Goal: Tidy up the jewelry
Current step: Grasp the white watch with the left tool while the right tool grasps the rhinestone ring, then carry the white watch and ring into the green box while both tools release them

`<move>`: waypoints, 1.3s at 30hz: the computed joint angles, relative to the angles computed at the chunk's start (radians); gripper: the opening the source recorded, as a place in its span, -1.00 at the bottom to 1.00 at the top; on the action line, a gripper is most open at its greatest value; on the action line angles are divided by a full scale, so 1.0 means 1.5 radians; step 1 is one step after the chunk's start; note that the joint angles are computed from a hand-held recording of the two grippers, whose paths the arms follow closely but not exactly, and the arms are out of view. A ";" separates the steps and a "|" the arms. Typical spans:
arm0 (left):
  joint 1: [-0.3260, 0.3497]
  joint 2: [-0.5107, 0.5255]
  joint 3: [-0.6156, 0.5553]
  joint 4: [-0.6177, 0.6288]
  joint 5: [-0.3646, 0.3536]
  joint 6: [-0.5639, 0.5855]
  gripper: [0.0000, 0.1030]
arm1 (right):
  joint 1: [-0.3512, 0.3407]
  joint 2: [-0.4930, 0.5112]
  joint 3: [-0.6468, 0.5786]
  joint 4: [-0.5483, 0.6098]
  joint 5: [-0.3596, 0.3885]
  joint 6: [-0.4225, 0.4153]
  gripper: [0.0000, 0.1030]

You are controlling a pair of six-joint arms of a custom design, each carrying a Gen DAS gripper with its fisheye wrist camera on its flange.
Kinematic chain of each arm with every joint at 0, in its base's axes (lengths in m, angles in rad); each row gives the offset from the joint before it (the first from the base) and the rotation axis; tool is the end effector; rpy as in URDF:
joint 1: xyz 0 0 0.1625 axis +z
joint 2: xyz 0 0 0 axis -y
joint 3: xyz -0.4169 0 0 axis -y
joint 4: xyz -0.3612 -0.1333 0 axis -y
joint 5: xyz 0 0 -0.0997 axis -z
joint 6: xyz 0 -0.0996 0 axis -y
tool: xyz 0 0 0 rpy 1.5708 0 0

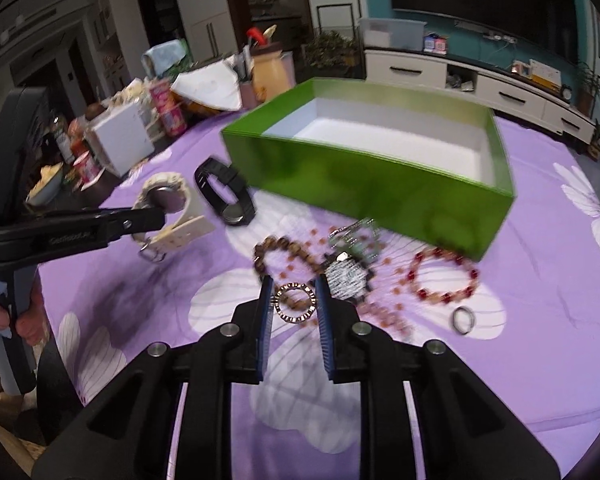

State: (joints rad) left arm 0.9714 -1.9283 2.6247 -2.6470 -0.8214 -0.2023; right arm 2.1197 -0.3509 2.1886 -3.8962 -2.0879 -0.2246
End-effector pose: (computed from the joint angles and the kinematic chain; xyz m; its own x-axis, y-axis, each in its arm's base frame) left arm 0.0246 -0.3206 0.2906 -0.8370 0.0462 -0.5453 0.3632 0.7923 -0.4903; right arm 0.2934 -0.3186 -0.0724 -0.7381 -0.4173 0.5301 -0.6414 0.6777 -0.3596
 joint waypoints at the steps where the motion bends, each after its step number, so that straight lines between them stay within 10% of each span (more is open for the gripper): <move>1: -0.010 -0.003 -0.001 0.005 0.002 -0.002 -0.71 | -0.002 -0.006 0.004 -0.008 -0.001 -0.003 -0.59; 16: -0.021 0.179 -0.104 -0.122 0.003 0.078 -0.71 | -0.052 -0.085 -0.001 -0.065 0.001 -0.055 -0.59; 39: 0.071 0.496 -0.307 -0.224 -0.007 0.163 -0.56 | -0.123 -0.054 -0.183 0.113 -0.007 -0.087 -0.59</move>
State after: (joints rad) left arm 1.0780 -1.1843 2.1646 -2.9827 -0.8323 0.0417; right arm 1.9358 -0.4322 1.9144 -3.7265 -2.0984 -0.3548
